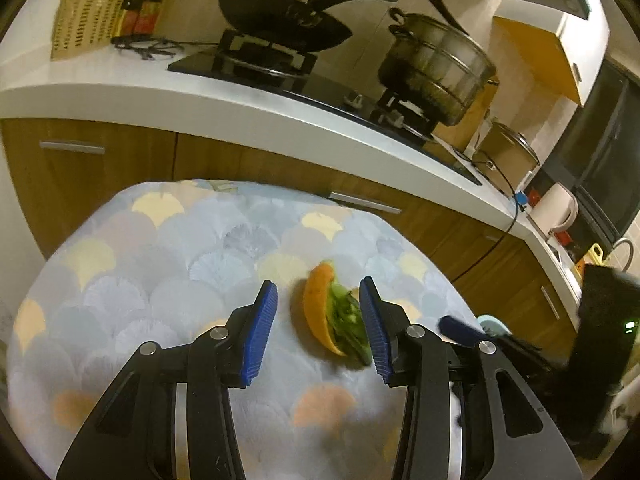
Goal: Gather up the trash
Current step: 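Grasp the bread and orange peel with the left tool while the right tool grasps the greens, then carry the bread and greens over the blue basket and open both tools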
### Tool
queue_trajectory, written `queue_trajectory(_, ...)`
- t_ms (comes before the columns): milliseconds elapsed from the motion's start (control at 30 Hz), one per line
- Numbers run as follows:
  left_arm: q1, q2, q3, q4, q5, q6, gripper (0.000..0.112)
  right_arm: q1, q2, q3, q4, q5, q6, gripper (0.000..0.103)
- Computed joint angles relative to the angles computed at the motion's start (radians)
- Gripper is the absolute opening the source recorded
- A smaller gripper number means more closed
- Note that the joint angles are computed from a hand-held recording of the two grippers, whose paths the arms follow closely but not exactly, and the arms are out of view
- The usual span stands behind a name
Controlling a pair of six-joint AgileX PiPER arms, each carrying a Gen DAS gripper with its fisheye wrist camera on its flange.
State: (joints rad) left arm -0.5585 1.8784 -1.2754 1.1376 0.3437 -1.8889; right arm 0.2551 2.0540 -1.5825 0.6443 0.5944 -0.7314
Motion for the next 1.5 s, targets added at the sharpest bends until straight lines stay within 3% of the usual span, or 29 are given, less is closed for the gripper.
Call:
queue_trajectory(233,0.048,0.056,-0.099,-0.272,-0.019,0.345,0.04,0.043,0.164,-0.204,-0.11,0.063,0.136,0.045)
queue_trajectory(300,0.056,0.077,-0.11,-0.322,-0.025,0.397,0.04,0.049,0.194,-0.24,-0.128,0.082,0.151,0.041)
queue_trajectory(433,0.067,0.105,-0.121,-0.377,-0.041,0.45,0.04,0.063,0.239,-0.287,-0.18,0.096,0.192,0.026)
queue_trajectory(467,0.068,0.111,-0.124,-0.39,-0.044,0.464,0.04,0.062,0.242,-0.284,-0.169,0.09,0.18,0.018)
queue_trajectory(567,0.072,0.127,-0.132,-0.439,-0.054,0.517,0.04,0.047,0.224,-0.254,-0.102,0.085,0.119,0.012)
queue_trajectory(700,0.075,0.147,-0.144,-0.507,-0.068,0.587,0.042,0.004,0.148,-0.148,0.06,0.043,-0.019,0.012)
queue_trajectory(867,0.058,0.214,-0.236,-0.63,-0.008,0.726,0.042,-0.06,0.038,-0.016,0.198,-0.011,-0.166,0.012)
queue_trajectory(1000,0.021,0.293,-0.367,-0.637,0.138,0.756,0.039,-0.1,-0.008,0.039,0.217,-0.044,-0.206,0.012)
queue_trajectory(1100,-0.014,0.377,-0.513,-0.617,0.315,0.769,0.016,-0.13,-0.024,0.065,0.234,-0.049,-0.232,0.012)
queue_trajectory(1167,-0.015,0.379,-0.514,-0.629,0.317,0.766,0.006,-0.149,-0.038,0.09,0.262,-0.05,-0.264,0.012)
queue_trajectory(1400,-0.082,0.284,-0.413,-0.464,0.269,0.615,0.002,-0.23,-0.139,0.221,0.385,-0.04,-0.422,0.012)
queue_trajectory(1500,-0.128,0.257,-0.426,-0.418,0.286,0.59,0.002,-0.281,-0.195,0.273,0.443,-0.019,-0.49,0.012)
